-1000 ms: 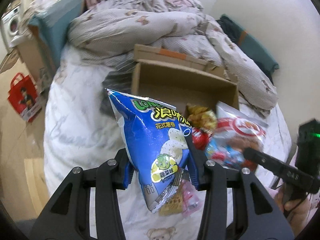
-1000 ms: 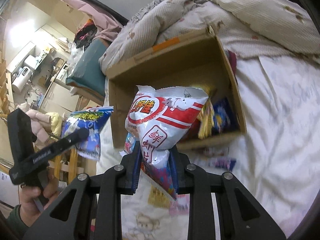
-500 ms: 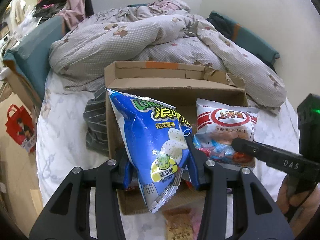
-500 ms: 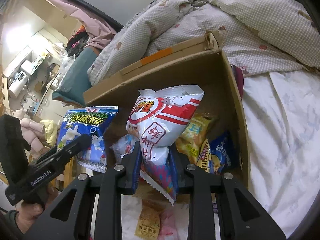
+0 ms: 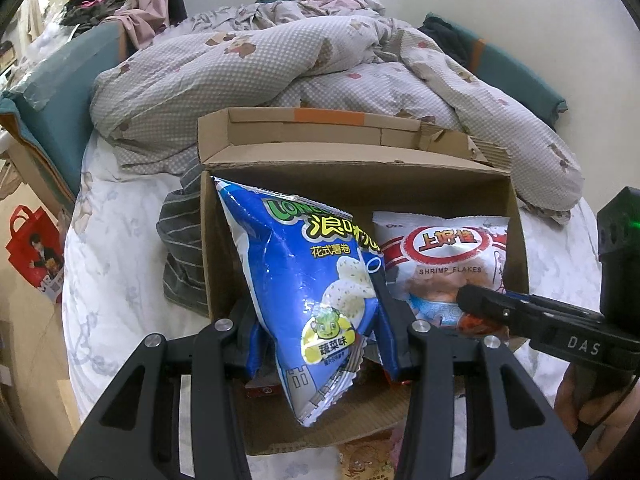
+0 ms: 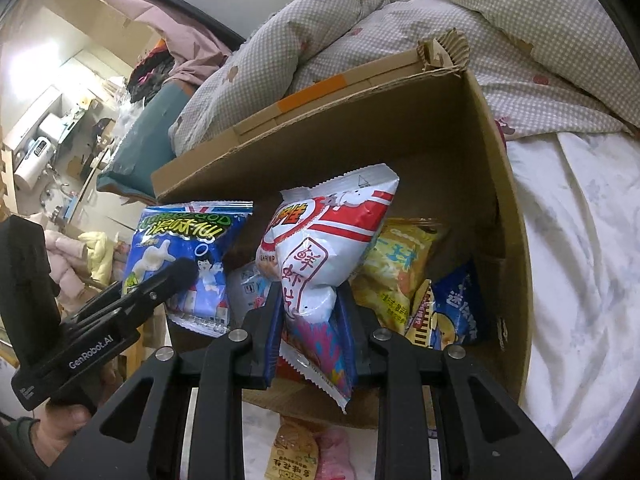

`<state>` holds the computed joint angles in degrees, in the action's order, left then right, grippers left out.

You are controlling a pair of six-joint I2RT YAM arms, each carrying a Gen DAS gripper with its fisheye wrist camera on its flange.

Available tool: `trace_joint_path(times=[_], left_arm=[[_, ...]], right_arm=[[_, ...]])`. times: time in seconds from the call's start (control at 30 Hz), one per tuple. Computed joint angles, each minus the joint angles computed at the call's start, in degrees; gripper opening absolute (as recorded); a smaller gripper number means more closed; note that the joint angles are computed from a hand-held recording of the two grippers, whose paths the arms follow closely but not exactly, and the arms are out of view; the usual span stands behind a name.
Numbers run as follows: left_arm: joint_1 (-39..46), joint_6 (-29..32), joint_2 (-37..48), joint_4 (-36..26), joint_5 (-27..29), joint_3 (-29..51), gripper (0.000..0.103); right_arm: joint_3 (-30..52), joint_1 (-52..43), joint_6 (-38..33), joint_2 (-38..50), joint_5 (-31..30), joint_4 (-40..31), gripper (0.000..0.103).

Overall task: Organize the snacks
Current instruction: 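Carry both bags into the cardboard box and open both tools to release, then withdraw both open tools from the box toward the small packets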

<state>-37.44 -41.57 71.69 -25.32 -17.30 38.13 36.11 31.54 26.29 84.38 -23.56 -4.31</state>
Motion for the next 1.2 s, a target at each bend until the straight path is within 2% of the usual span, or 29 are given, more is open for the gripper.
trace_joint_path(times=[0.23, 0.4, 0.43, 0.47, 0.53, 0.6, 0.63, 0.93, 1.2], left_arm=[[0.01, -0.17, 0.77, 0.76, 0.57, 0.09, 0.042], [-1.94, -0.49, 0.29, 0.38, -1.84, 0.16, 0.042], [-2.29, -0.58, 0.21, -0.03, -2.31, 0.3, 0.042], [-2.43, -0.58, 0.26, -0.25, -2.4, 0.46, 0.045], [-2.71, -0.59, 0.21, -0.88, -2.61, 0.77, 0.058], [-3.27, -1.23, -0.62, -1.35, -3.78, 0.61, 0.079], [-3.62, -1.67, -0.97, -1.69, -4.57, 0.61, 0.081], [-5.39, -3.21, -3.46, -3.92, -7.26, 0.2, 0.082], [-9.5, -8.01, -6.55, -8.87, -10.11, 0.07, 0.082]], right_arm=[[0.4, -0.39, 0.63, 0.44, -0.27, 0.45, 0.03], [-0.07, -1.04, 0.37, -1.29, 0.79, 0.44, 0.032], [0.01, -1.16, 0.4, -1.57, 1.41, 0.03, 0.041], [0.1, -1.13, 0.48, -1.68, 1.93, -0.3, 0.062], [-0.31, -1.2, 1.11, -2.69, 3.2, -0.36, 0.08], [-0.26, -1.38, 0.95, -3.23, 3.88, -0.6, 0.081], [-0.1, -1.58, 0.69, -3.38, 3.91, -0.97, 0.081], [-0.62, -2.89, 1.15, -4.08, 3.29, -2.09, 0.081], [-2.78, -2.53, 2.28, -8.2, 3.57, -3.99, 0.081]])
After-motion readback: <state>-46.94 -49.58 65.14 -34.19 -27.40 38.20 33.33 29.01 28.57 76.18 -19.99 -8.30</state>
